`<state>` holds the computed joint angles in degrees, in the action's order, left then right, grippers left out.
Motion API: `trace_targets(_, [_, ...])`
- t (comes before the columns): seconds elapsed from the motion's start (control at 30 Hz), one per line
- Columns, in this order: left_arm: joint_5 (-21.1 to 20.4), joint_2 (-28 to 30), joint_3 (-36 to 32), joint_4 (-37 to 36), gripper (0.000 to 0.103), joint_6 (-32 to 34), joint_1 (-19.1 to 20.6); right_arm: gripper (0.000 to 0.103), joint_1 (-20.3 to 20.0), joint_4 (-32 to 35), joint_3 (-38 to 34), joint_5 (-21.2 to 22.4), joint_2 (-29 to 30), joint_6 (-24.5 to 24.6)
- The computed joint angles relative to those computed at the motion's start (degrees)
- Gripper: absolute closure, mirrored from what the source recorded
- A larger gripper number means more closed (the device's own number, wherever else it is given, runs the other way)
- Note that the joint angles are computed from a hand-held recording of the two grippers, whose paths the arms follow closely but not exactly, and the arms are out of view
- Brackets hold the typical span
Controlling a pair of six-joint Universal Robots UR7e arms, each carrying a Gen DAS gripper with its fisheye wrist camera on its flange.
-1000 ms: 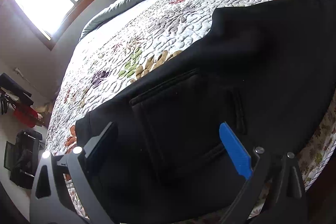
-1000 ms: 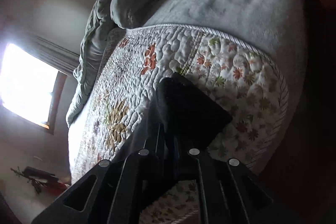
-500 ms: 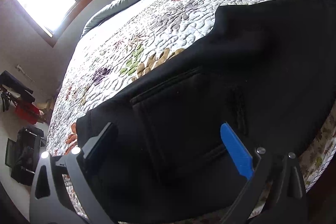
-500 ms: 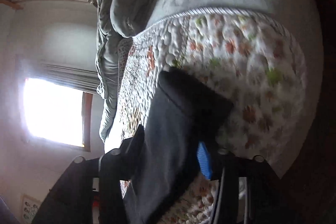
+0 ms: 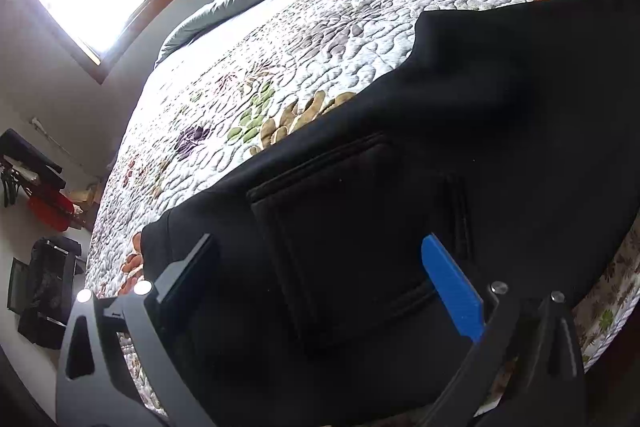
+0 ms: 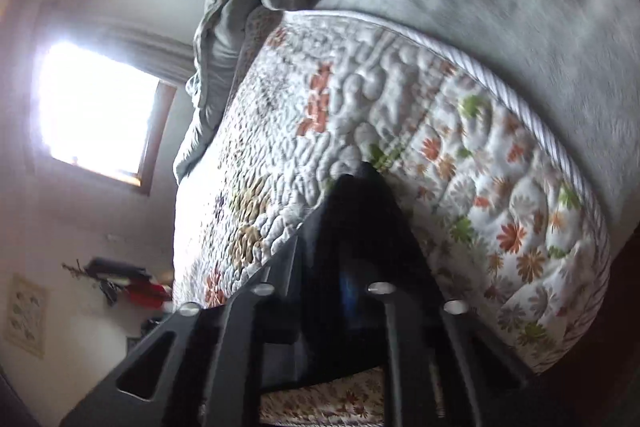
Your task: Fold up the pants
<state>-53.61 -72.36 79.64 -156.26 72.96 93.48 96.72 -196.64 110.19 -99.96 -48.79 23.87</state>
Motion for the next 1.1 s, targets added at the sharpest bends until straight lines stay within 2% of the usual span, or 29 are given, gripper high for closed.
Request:
trace_targets(0.13, [0.6, 0.2, 0.0, -0.4, 0.003, 0.1, -0.1, 0.093, -0.1, 2.8, 0.3, -3.2, -0.6, 0.1])
trace_targets(0.27, [1.0, 0.3, 0.1, -0.6, 0.002, 0.3, -0.3, 0.094, -1.3, 0.6, 2.9, -3.5, -0.5, 0.8])
trace_targets(0.4, [1.8, 0.3, 0.3, -1.3, 0.002, 1.3, -0.7, 0.093, -0.1, 0.9, 2.2, -6.8, 0.0, 1.0])
trace_targets(0.43, [2.1, 0.1, 0.7, -2.0, 0.002, 1.9, -0.9, 0.087, 0.2, 0.6, 2.6, -7.2, -0.3, 1.3])
trace_targets(0.47, [2.5, 0.0, 1.3, -3.5, 0.002, 3.1, -1.2, 0.076, 1.4, -0.2, 2.8, -10.0, -0.5, 2.6])
trace_targets(0.53, [2.2, -0.8, 3.4, -7.8, 0.003, 6.1, -1.8, 0.063, 4.5, -2.9, 3.1, -16.3, -0.6, 3.7])
trace_targets(0.57, [1.4, -1.6, 4.9, -9.8, 0.003, 7.5, -2.1, 0.063, 6.3, -5.3, 3.9, -18.6, -0.6, 4.1])
trace_targets(0.6, [0.7, -2.4, 6.1, -10.9, 0.003, 8.2, -2.5, 0.063, 7.6, -7.0, 4.4, -18.6, -0.4, 4.6])
trace_targets(0.63, [0.1, -3.2, 7.3, -11.5, 0.003, 8.3, -2.8, 0.063, 8.3, -8.4, 5.0, -16.1, 0.1, 5.5])
trace_targets(0.67, [-1.0, -4.4, 8.7, -11.4, 0.003, 7.9, -3.2, 0.063, 8.9, -8.3, 5.2, -11.2, 1.0, 6.4])
trace_targets(0.73, [-3.0, -6.5, 11.1, -10.4, 0.003, 6.4, -4.2, 0.062, 10.3, -6.5, 3.7, -5.2, 4.5, 8.0])
trace_targets(0.77, [-4.4, -7.8, 12.1, -8.8, 0.003, 4.9, -4.7, 0.062, 10.9, -4.5, 2.1, -2.0, 6.9, 8.9])
trace_targets(0.83, [-7.1, -9.7, 12.7, -3.3, 0.003, 0.5, -5.5, 0.062, 12.0, -3.6, -1.2, 0.3, 11.8, 11.5])
trace_targets(0.87, [-9.4, -10.7, 12.5, 2.0, 0.003, -3.3, -5.7, 0.062, 12.1, -4.2, -2.9, 2.5, 14.5, 13.2])
trace_targets(0.97, [-13.5, -12.6, 12.9, 11.6, 0.003, -7.4, -6.2, 0.062, 12.6, -2.6, -8.3, 5.2, 20.1, 16.0])
trace_targets(1.03, [-15.7, -13.6, 14.8, 13.9, 0.003, -7.0, -6.5, 0.062, 12.9, -1.9, -10.7, 5.2, 22.2, 16.9])
trace_targets(1.1, [-15.6, -14.0, 16.8, 13.8, 0.003, -6.0, -6.7, 0.062, 13.3, -3.3, -12.0, 3.6, 23.7, 18.2])
